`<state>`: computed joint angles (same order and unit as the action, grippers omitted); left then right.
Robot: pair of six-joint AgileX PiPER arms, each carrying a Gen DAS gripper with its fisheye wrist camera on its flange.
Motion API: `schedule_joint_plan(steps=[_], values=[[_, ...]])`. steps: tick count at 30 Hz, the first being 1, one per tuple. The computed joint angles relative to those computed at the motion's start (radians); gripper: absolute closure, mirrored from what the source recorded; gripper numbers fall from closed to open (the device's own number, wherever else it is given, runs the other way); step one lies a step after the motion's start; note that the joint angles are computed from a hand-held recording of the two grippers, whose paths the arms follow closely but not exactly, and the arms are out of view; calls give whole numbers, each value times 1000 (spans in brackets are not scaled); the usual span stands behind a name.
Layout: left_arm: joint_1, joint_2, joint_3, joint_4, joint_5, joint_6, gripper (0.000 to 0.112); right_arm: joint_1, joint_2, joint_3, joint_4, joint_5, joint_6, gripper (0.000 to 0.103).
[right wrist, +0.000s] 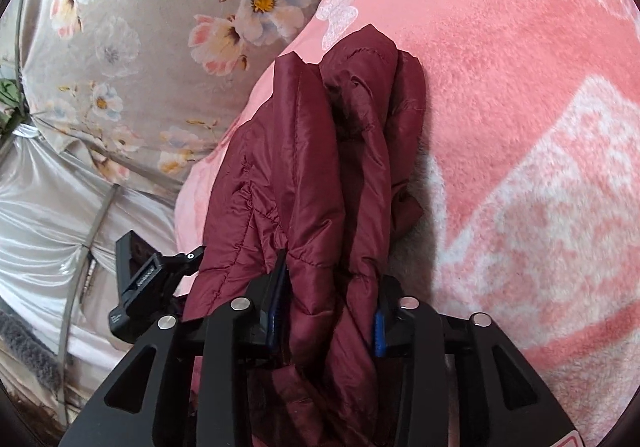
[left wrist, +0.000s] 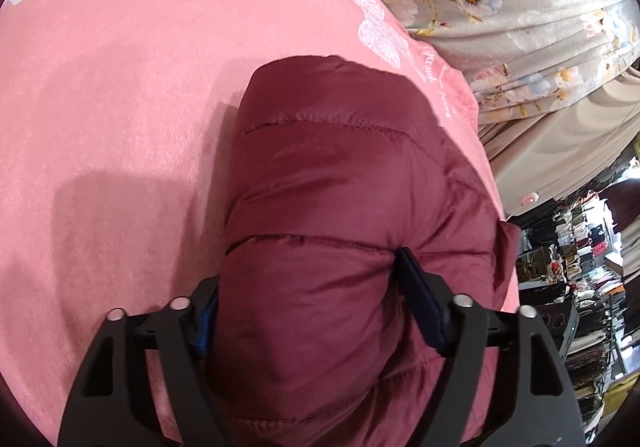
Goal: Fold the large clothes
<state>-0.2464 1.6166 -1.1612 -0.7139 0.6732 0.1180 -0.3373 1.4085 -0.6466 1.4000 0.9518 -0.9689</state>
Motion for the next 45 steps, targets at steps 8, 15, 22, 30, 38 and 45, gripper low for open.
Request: schedule_joint_plan(steps=[8, 15, 22, 30, 38, 45], values=[[-38, -124, -19, 36, 16, -10, 64, 36, -252, -13, -92, -74, 131, 86], [-72, -280, -81, 85, 4, 15, 65, 84, -445, -125, -165, -129, 214, 86], [-28, -382, -222, 96, 4, 112, 65, 266, -434, -349, -209, -278, 247, 86], [201, -391, -420, -119, 73, 398, 63, 530, -283, -667, -315, -468, 243, 86], [440, -304, -499, -380, 124, 673, 54, 687, -5, -953, -360, -551, 240, 84], [542, -130, -504, -471, 134, 801, 51, 736, 279, -1142, -481, -549, 391, 84]])
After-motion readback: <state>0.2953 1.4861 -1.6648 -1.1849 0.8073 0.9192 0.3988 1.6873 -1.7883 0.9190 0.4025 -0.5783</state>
